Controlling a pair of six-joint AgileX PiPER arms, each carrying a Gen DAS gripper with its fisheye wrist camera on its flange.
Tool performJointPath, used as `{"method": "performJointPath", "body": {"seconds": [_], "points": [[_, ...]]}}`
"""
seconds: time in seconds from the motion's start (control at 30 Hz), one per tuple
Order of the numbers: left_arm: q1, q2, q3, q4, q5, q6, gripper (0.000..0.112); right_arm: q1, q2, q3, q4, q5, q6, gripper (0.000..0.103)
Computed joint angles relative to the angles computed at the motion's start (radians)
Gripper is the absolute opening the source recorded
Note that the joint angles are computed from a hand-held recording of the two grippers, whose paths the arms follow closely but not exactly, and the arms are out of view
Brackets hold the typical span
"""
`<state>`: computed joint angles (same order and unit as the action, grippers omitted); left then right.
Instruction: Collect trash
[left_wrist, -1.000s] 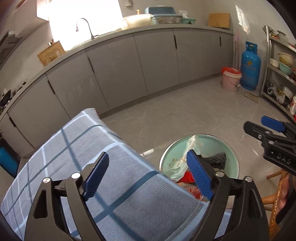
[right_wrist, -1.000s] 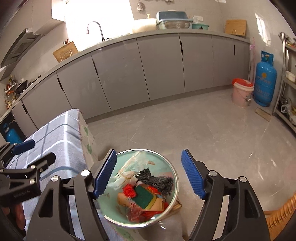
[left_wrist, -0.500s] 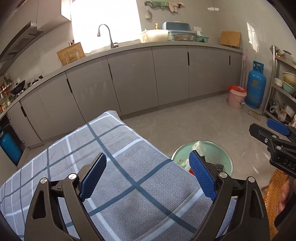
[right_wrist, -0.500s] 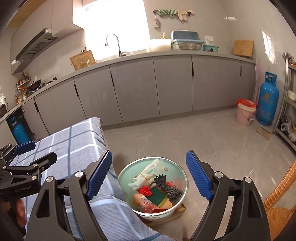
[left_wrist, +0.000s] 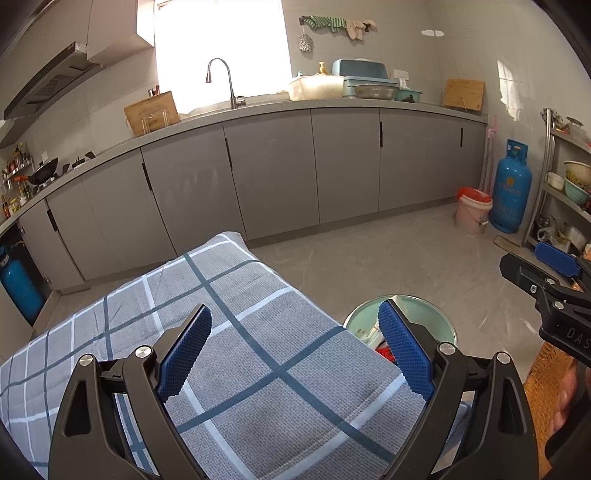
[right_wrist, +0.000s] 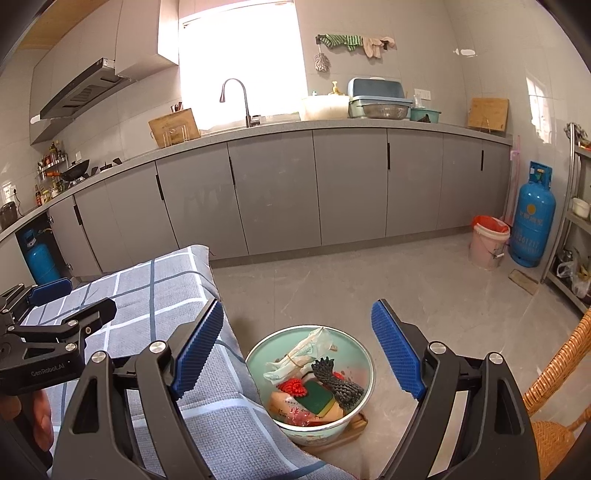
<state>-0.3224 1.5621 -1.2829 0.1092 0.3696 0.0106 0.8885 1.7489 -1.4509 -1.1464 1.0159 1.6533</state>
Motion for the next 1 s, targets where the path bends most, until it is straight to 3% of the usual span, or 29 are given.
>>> {"method": "performJointPath", "body": {"seconds": [1.0], "points": [[0.038,-0.016,0.013,-0.049,-0.012,0.045,0.094,0.018,0.023,-0.052,-0.002,0.012,-0.033,0.082]]}}
